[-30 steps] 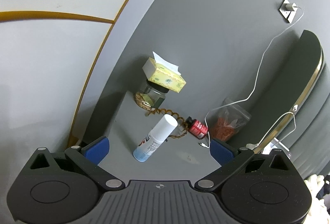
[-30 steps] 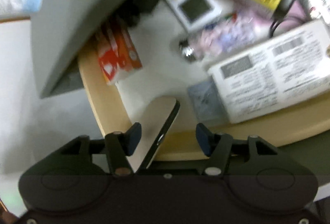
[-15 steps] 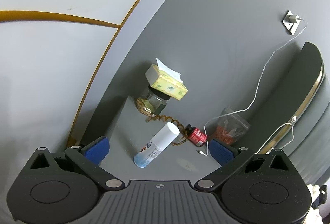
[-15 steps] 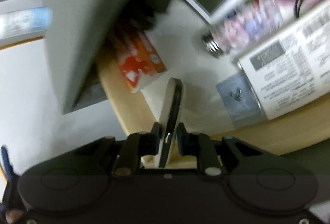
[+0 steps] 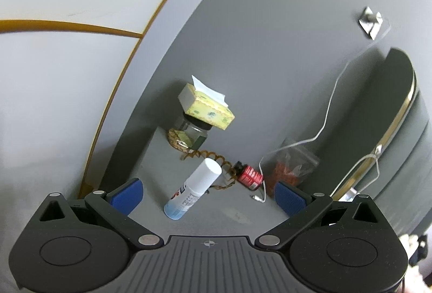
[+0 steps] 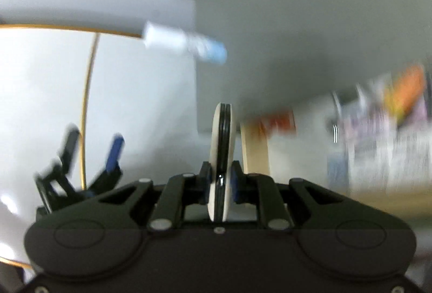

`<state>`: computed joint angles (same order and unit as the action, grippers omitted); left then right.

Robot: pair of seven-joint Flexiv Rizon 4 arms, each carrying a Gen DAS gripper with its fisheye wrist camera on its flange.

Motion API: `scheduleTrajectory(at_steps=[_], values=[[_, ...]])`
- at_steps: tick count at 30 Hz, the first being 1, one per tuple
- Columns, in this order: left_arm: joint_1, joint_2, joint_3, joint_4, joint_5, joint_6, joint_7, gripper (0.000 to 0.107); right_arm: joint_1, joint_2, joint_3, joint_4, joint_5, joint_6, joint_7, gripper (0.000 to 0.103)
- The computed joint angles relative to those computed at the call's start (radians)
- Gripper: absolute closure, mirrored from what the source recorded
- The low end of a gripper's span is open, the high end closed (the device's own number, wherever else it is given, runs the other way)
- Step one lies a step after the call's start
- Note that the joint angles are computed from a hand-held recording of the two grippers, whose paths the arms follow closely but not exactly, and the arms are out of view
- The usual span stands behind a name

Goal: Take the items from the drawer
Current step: 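Lift the beige pad out and lay it on the nightstand top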

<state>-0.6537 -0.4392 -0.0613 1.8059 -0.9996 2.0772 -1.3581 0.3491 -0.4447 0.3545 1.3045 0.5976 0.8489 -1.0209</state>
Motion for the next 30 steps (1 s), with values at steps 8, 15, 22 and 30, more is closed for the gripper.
scheduleTrajectory(at_steps=[8, 15, 22, 30], values=[[-0.026, -0.017, 0.002, -0.034, -0.09, -0.016, 0.097, 0.004, 0.026, -0.31, -0.079, -0.433, -0.207, -0.275, -0.108, 0.085], [-0.041, -0.037, 0.017, -0.062, -0.119, -0.039, 0.124, 0.004, 0.087, -0.349, -0.137, -0.457, -0.354, -0.248, -0.073, 0.08], [-0.047, -0.046, 0.013, -0.079, -0.143, -0.043, 0.171, 0.004, 0.169, -0.168, -0.179, -0.155, -0.578, -0.071, -0.111, 0.037], [-0.063, -0.051, 0.016, -0.086, -0.166, -0.026, 0.214, 0.004, 0.314, -0.209, -0.257, -0.161, -0.884, -0.192, -0.016, 0.052]])
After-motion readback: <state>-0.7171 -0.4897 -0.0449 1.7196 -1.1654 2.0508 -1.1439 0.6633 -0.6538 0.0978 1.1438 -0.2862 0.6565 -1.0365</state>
